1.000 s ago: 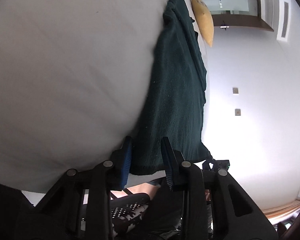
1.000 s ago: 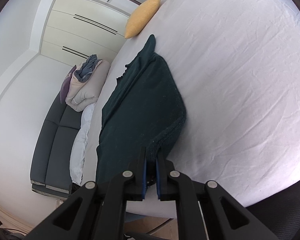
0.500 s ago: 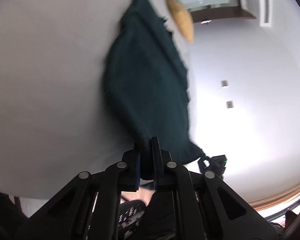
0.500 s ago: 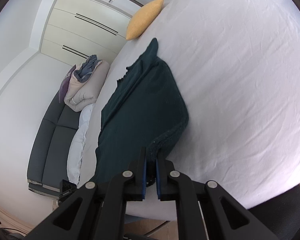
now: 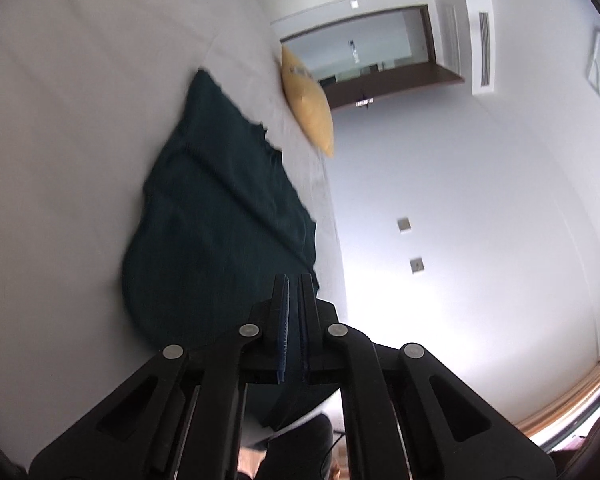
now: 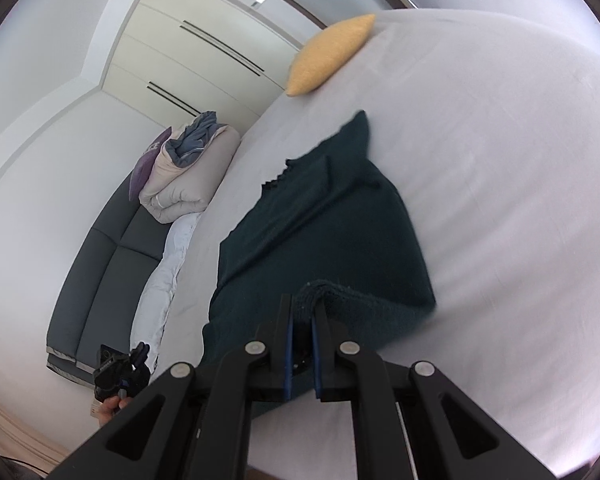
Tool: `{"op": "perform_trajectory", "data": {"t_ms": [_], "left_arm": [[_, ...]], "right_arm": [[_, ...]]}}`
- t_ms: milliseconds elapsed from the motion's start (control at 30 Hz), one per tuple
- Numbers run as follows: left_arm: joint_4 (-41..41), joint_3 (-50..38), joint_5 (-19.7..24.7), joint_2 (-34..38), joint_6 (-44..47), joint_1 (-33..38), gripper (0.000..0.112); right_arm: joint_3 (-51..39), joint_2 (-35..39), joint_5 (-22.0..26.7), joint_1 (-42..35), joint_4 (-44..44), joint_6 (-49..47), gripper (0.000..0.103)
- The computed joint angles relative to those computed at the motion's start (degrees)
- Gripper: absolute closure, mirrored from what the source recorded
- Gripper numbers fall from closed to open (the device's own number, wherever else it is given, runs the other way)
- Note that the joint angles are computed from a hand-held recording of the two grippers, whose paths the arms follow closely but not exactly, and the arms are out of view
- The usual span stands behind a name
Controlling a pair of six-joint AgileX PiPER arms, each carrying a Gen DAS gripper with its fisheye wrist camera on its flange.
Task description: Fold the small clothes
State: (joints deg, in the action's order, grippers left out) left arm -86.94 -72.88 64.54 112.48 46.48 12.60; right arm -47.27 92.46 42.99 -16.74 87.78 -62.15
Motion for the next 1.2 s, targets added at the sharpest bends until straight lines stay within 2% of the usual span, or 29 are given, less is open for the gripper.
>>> {"op": "perform_trajectory", "data": {"t_ms": [100,267,300,333,400,433,533,700,767,833,933,967,1033,1200], "left_arm": [[1.88,-4.25,-1.75,1.24,-3.01,-0.47,0.109],[14.74,-4.5,-4.48,-1.2,-7.63,-1.3,0.104],[17.04,-3.62,-4.47,-1.57,-8.55,-1.15,0.091],[18.16,-1.71,-4.36,-1.99,-8.48,-0.68,0.057],[17.8,4.72,-5.37,-3.76,-6.61,0.97,0.014],[17.5,6.41,-5.4,-3.97,-5.93,1.47,0.014],[21.84,8.39,-1.13,-1.77,-5.86,1.13,0.014],[20.8,12.59,-2.63,-2.32,-1.63,-0.14,0.017],[20.73,13.55,-3.53,-2.96,-1.93,-0.31,0.028],[22.38,13.35,-4.37,-3.29,-2.97,-2.0,0.045],[21.95,14.07,-5.33,-2.51,-3.12,-3.44,0.062],[20.88,16.71,-5.96,-3.29,-1.58,-3.27,0.065],[19.36,17.73,-4.98,-1.87,-0.42,-1.35,0.083],[16.53,18.2,-6.31,0.26,1.85,-2.02,0.101]], "right_arm": [[-5.33,2.23,-1.54,2.03,-2.01,3.13,0.096],[-7.24,3.06,-0.47,3.55,-3.5,3.55,0.095],[-6.29,2.84,-0.22,3.47,-3.14,3.0,0.095],[-4.77,2.46,0.11,3.16,-2.34,2.06,0.095],[-0.81,1.29,0.8,1.92,-0.59,-0.07,0.095],[1.57,0.6,1.44,0.93,0.54,-1.57,0.095],[8.72,-1.52,3.0,-2.59,3.15,-5.29,0.095],[15.82,-3.6,4.86,-8.02,4.54,-8.84,0.095],[17.03,-3.96,4.85,-8.35,5.01,-9.73,0.095],[17.77,-4.08,4.85,-8.19,5.86,-10.7,0.095],[18.5,-3.85,5.63,-8.26,7.07,-12.0,0.095],[18.81,-3.99,5.79,-8.14,7.38,-12.4,0.095],[18.98,-4.22,5.9,-7.84,7.56,-12.56,0.095],[19.71,-5.44,6.13,-8.2,7.38,-12.32,0.095]]}}
